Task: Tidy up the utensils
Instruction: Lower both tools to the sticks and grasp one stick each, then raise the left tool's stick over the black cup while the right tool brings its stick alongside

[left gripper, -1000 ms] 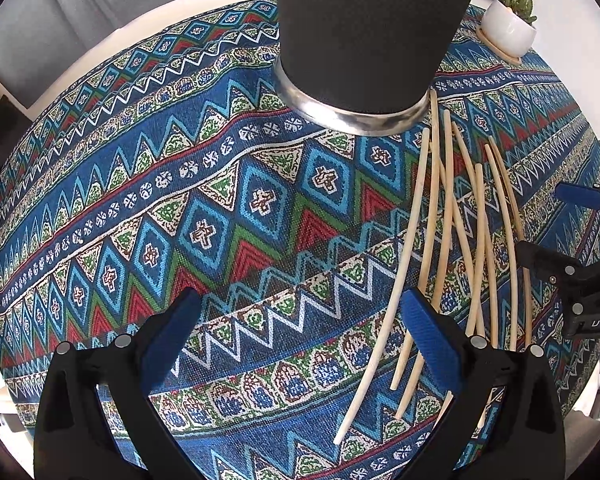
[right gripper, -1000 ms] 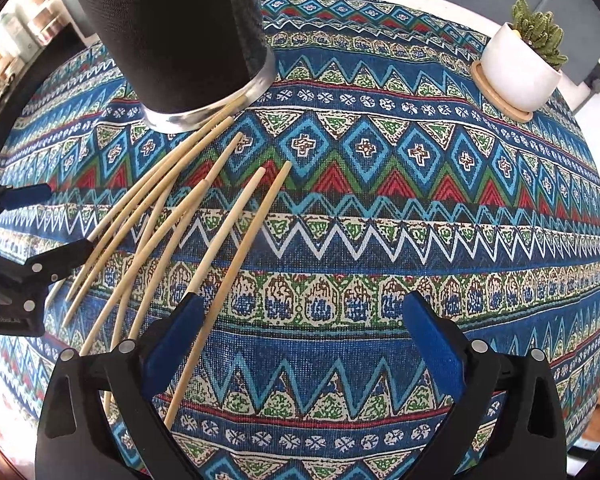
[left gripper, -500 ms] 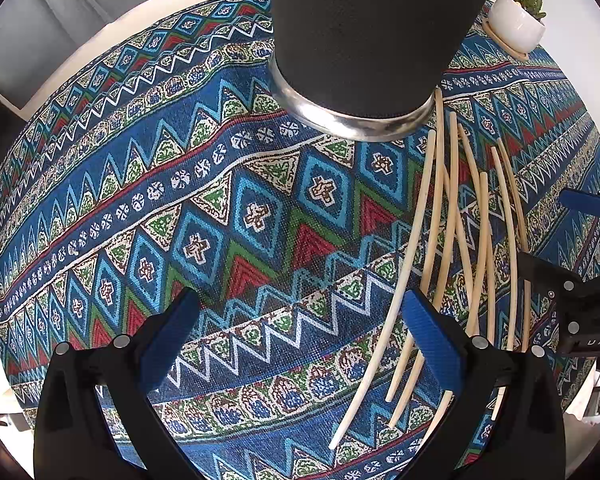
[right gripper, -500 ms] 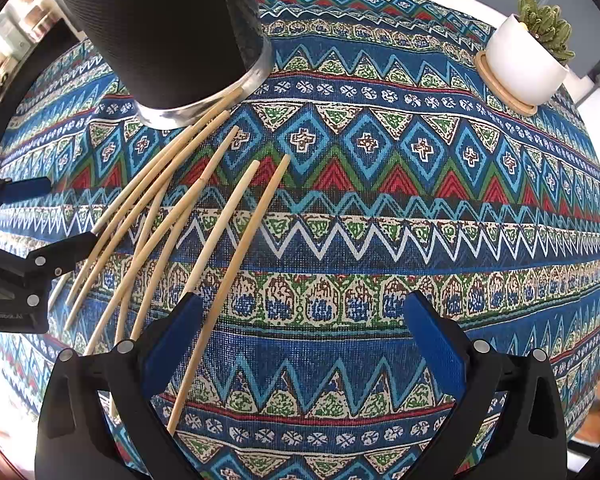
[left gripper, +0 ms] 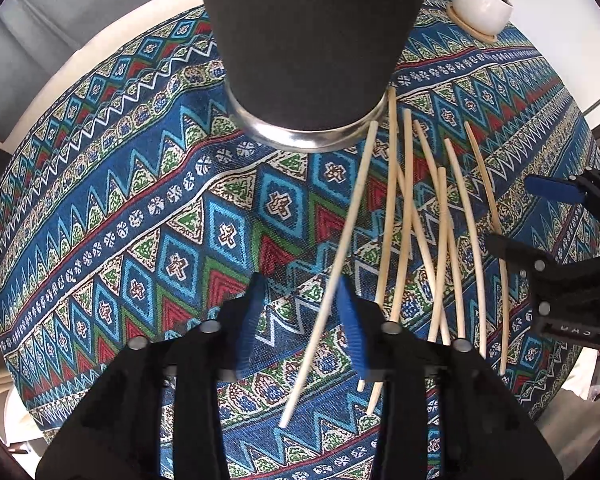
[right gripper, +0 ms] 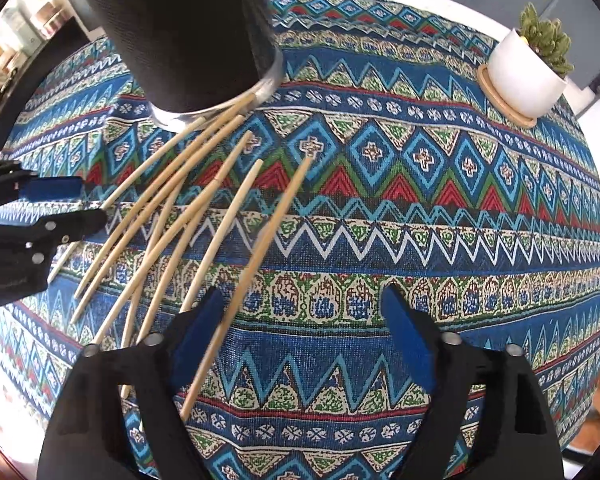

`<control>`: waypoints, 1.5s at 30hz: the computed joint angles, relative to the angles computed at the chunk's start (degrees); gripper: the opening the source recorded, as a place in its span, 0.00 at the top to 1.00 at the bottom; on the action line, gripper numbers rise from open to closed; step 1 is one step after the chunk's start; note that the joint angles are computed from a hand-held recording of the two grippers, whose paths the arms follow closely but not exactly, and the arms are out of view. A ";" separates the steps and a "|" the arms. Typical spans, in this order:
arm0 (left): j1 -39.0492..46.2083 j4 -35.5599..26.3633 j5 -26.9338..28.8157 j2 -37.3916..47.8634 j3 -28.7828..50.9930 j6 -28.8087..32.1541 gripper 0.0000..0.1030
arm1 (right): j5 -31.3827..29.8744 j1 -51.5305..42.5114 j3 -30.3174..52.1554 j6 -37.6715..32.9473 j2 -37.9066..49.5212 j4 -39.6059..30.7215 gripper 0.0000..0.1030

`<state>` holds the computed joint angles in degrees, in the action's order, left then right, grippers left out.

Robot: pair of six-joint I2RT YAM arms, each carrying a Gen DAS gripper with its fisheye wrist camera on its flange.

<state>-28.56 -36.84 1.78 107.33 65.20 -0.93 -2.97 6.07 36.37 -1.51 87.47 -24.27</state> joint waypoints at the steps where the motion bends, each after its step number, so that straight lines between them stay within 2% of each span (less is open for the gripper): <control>1: 0.15 0.02 0.87 0.58 0.60 0.10 0.82 | -0.32 0.43 -0.09 -0.52 -0.63 -0.07 0.68; 2: 0.77 0.12 2.39 1.08 1.03 -0.13 0.92 | -0.96 0.49 0.08 -1.09 -0.96 -0.49 0.89; 3: 1.67 0.21 4.05 1.55 1.37 -1.15 0.92 | -0.52 0.79 0.38 -0.80 -0.56 -0.43 0.95; 4: 2.55 0.64 5.56 1.84 1.29 -1.90 0.92 | -0.76 0.55 0.74 -0.70 -0.13 -0.43 0.95; 10: 4.95 1.55 10.27 2.56 0.40 -3.71 0.93 | -5.08 -2.86 4.26 -2.03 3.15 -3.10 0.96; 17: 4.03 2.90 9.21 -2.28 -6.34 -5.87 0.96 | -8.03 -8.39 4.58 -7.48 4.20 -4.84 0.96; 20: 5.07 3.52 9.43 -3.34 -8.32 -6.30 0.96 | -8.89 -11.67 2.61 -10.71 1.65 -6.18 0.96; 24: 5.37 3.42 9.32 -10.43 -14.70 -7.72 0.96 | -10.19 -15.13 2.24 -13.97 -0.52 -8.34 0.96; 25: 4.41 1.00 8.93 -14.16 -15.96 -8.90 0.96 | -10.55 -16.26 2.61 -15.11 -0.83 -9.10 0.96; 27: 4.50 0.62 8.10 -15.91 -16.73 -9.27 0.96 | -11.18 -18.49 4.14 -17.34 -0.93 -10.96 0.96; 31: 8.44 -2.72 6.60 -22.05 -19.43 -5.79 0.96 | -12.41 -21.02 7.12 -19.80 -1.46 -14.08 0.96; 34: 15.31 -7.09 7.09 -27.49 -20.41 0.27 0.96 | -12.92 -21.48 9.60 -20.41 -3.38 -17.42 0.96; 36: 17.60 -8.57 6.61 -29.59 -20.17 1.81 0.96 | -13.30 -22.26 11.11 -21.16 -3.94 -18.85 0.96; 41: 22.08 -12.25 4.61 -34.28 -17.90 4.57 0.96 | -14.75 -22.90 16.20 -20.59 -4.97 -22.19 0.96; 42: 21.43 -12.71 3.90 -34.30 -16.65 3.53 0.96 | -14.99 -23.00 17.37 -20.78 -5.09 -22.63 0.96; 45: 25.16 -15.51 4.96 -35.28 -13.18 6.23 0.96 | -15.42 -21.46 20.85 -19.26 -5.37 -23.53 0.96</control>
<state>-3.40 -52.34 6.74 72.05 52.03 5.30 -18.39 -15.39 57.21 -20.77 82.11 -47.80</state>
